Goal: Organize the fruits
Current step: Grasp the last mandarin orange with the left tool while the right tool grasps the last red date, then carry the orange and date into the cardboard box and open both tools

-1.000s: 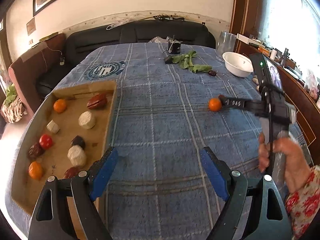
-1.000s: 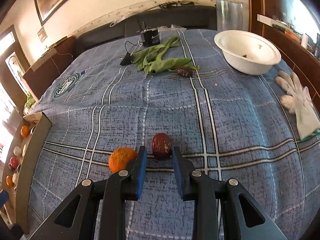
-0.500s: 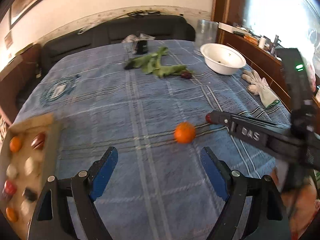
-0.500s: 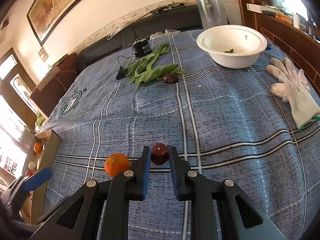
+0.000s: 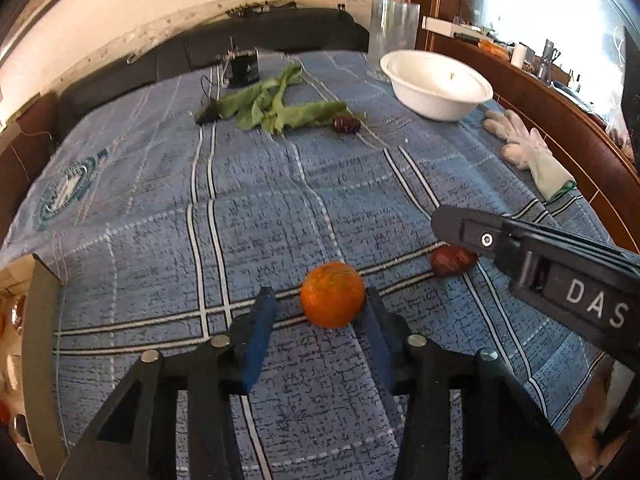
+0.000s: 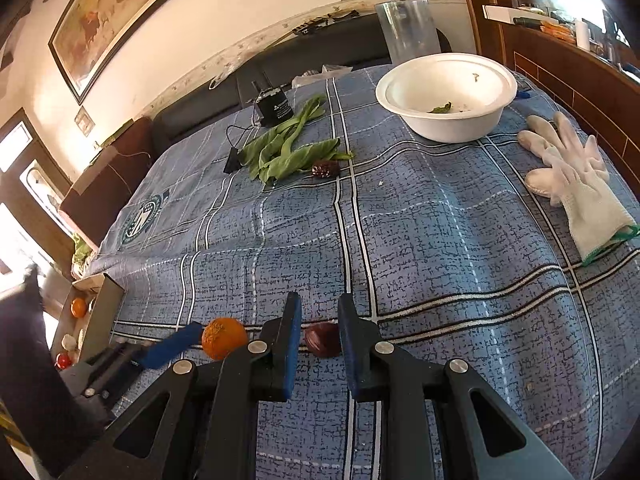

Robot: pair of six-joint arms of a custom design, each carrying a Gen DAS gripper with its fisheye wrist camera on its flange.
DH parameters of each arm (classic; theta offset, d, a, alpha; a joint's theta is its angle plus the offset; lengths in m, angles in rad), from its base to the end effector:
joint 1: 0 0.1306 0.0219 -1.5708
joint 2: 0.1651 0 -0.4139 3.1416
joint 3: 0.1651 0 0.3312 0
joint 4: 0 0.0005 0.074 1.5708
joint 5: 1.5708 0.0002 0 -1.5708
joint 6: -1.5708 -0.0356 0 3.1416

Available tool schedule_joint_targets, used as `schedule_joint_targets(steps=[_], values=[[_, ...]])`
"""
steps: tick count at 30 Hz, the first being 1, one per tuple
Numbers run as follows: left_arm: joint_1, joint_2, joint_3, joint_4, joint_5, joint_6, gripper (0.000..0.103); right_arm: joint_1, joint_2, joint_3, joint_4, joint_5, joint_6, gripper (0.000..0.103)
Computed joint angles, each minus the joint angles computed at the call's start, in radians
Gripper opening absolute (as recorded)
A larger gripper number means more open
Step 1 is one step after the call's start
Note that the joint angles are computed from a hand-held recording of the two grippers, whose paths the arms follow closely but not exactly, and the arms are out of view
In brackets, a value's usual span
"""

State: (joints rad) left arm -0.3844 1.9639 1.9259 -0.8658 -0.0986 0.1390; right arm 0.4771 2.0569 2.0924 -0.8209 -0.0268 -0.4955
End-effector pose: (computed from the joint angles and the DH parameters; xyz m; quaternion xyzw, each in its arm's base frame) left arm 0.5941 -0.2371 0.3830 0.0995 0.9386 -0.0396 0.3279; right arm 0.6049 0.3132 0.3939 0.0034 0.9238 0.1898 0.3325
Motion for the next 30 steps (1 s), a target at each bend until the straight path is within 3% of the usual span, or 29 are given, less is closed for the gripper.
schedule_joint_targets(steps=[1,7,10,13,20,27,30], values=[[0.0,0.0,0.002,-0.001,0.013,0.0,0.028,0.0,0.0,0.001,0.0,0.001,0.001,0.02],[0.0,-0.02,-0.018,0.004,0.011,0.012,0.028,-0.011,0.015,0.026,-0.052,-0.001,-0.009,0.021],[0.001,-0.029,-0.029,0.003,0.012,0.02,0.028,-0.017,0.011,0.023,-0.061,-0.023,-0.015,0.032],[0.004,-0.055,-0.059,0.015,0.02,0.037,0.028,-0.016,0.01,0.035,-0.095,-0.039,0.0,0.034],[0.02,-0.198,-0.212,0.088,0.042,0.077,0.028,0.003,-0.017,-0.008,-0.137,-0.049,0.025,0.034],[0.038,-0.352,-0.386,0.154,0.007,0.077,0.028,0.051,-0.041,-0.042,-0.173,0.075,0.094,0.034],[0.058,-0.403,-0.447,0.174,0.016,0.095,0.028,0.057,-0.059,-0.067,-0.178,0.082,0.095,0.034]])
